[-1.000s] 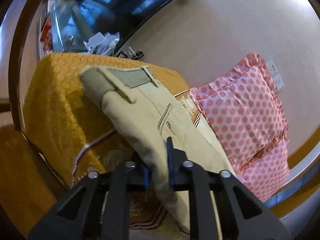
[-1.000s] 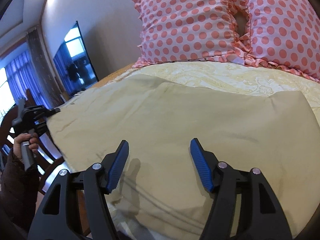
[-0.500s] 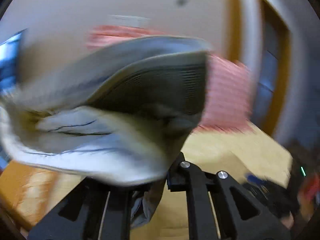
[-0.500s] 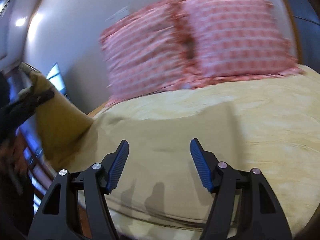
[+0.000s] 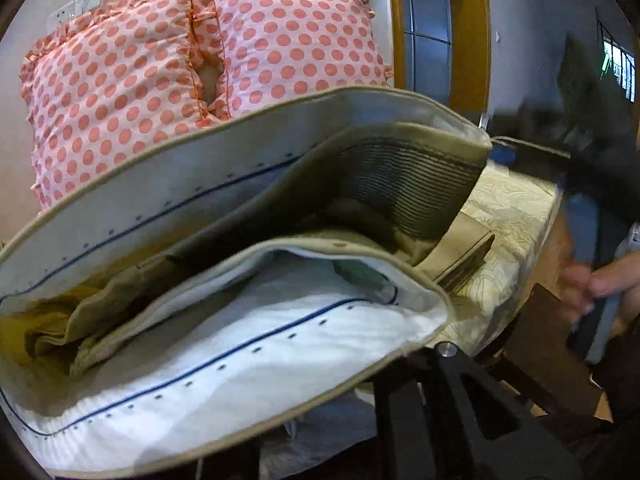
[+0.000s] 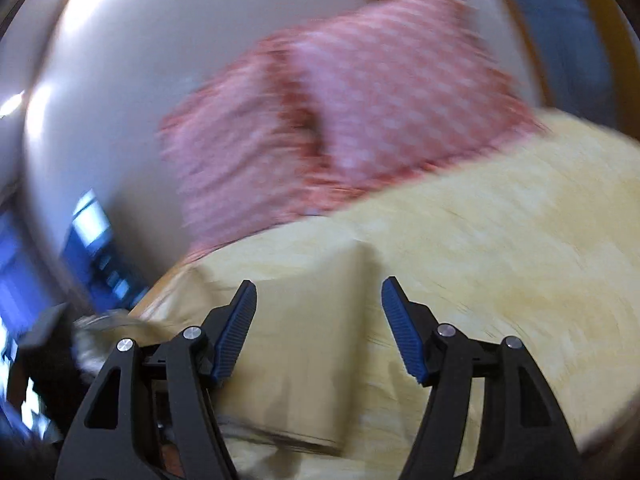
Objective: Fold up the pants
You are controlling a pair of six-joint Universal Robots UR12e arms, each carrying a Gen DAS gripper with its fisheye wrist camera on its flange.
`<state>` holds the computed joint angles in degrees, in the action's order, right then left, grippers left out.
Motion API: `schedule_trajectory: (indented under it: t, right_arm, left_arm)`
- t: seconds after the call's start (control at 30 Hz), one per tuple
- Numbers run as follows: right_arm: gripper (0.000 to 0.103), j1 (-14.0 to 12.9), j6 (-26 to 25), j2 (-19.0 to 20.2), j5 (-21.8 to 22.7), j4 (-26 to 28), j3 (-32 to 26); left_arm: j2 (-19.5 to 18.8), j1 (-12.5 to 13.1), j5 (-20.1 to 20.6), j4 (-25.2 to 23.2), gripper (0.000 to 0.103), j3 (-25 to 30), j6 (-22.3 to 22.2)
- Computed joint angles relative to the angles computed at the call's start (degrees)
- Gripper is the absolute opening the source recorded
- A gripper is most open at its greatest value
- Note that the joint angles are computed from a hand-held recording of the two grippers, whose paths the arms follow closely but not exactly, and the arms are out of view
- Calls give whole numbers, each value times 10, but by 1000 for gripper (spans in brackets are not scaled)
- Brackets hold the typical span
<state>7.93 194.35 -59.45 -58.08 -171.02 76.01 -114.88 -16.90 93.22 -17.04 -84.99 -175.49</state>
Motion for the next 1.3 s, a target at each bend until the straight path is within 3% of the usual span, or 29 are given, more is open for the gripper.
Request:
schedule_trajectory:
  t: [0.07, 0.1, 0.17, 0.27, 0.4, 0.53, 0.67, 0.77, 0.87, 1.03, 1.07, 1.13, 1.17, 1.2, 1.3]
  right_arm:
    - [72, 4, -88, -4, 39, 19, -14]
    - [74, 9, -134, -8, 45, 22, -18]
    - [76, 12, -175, -12, 50, 18, -20]
    - [77, 13, -197, -16, 70, 18, -24]
    - [77, 19, -252, -21, 109, 58, -26]
    - [77, 39, -355, -31, 149, 102, -11]
    - [77, 66, -454, -36, 152, 135, 6]
    - [77, 84, -515, -41, 140, 128, 30]
    - [77, 105, -558, -42, 89, 99, 49]
    - [76, 131, -586, -33, -13, 5, 68]
    - [75, 135, -584, -29, -32, -12, 67]
    - [44, 139, -564, -21, -63, -23, 58]
    - [35, 137, -550, -19, -60, -10, 51]
    - [19, 135, -537, -18, -55, 1, 45]
    - [10, 128, -485, -16, -51, 12, 27]
  left_arm:
    - [1, -6, 17, 43, 18, -15, 2]
    - [-2, -7, 16, 61, 27, -17, 6]
    - [1, -7, -2, 101, 38, -36, 6]
    - [12, -3, -30, 108, 50, -53, -20]
    - [31, 7, -57, 142, 52, -92, -41]
    - [61, 23, -72, 193, 53, -151, -74]
    - [102, 32, -12, 222, 60, -214, -130]
    - [121, 37, 56, 230, 62, -238, -159]
    - [134, 45, 111, 234, 64, -256, -191]
    - [147, 56, 139, 242, 66, -272, -221]
    - [148, 56, 142, 243, 67, -274, -223]
    - [151, 57, 138, 243, 67, -277, -226]
    - [151, 57, 134, 243, 67, -277, -227]
    - [150, 58, 132, 243, 68, -277, -226]
    - [148, 57, 127, 243, 69, -275, -220]
